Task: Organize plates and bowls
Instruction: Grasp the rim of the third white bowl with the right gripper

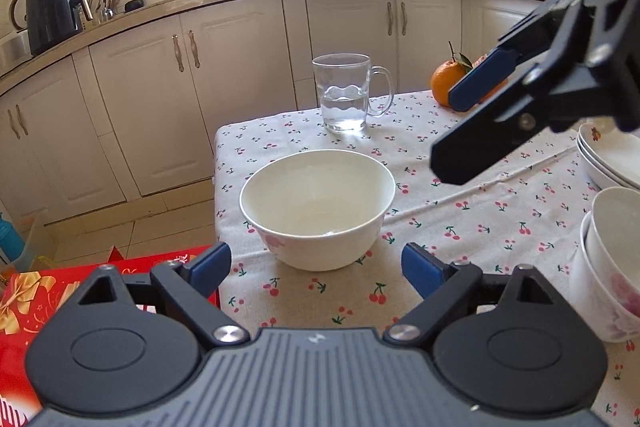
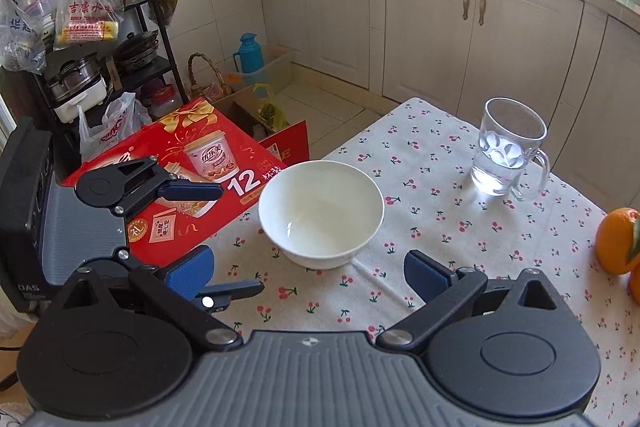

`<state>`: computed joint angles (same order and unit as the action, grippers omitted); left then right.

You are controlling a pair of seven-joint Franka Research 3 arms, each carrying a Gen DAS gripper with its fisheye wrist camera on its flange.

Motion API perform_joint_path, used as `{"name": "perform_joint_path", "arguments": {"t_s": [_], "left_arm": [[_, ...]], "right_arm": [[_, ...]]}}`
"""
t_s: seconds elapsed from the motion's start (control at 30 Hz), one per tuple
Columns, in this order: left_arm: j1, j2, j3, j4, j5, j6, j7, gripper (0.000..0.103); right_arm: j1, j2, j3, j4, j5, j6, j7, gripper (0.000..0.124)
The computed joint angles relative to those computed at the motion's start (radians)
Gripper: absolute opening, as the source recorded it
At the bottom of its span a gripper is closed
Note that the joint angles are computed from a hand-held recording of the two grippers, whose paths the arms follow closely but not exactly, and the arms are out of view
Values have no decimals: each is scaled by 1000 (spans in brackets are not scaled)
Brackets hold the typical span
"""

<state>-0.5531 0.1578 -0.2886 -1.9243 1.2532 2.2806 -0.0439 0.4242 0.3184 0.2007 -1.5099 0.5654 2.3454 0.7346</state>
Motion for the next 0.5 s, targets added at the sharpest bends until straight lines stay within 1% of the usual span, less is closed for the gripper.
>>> {"name": "perform_joint_path", "arguments": {"t_s": [0.23,0.3,0.4,0.5], "left_arm": [[15,39,24,26,22,50,-6,91],[18,46,30,31,30,68,-5,91],[16,58,36,41,31,72,0,91],[14,62,42,42,39,77,-6,91]], "right_arm": [[32,236,-11,326,-104,-154,112,98],[39,295,-11,408,-122,-190,132,94],[55,389,-16,542,-155,-249,168,88],[63,456,-16,638,-170,-291,194,84]]}}
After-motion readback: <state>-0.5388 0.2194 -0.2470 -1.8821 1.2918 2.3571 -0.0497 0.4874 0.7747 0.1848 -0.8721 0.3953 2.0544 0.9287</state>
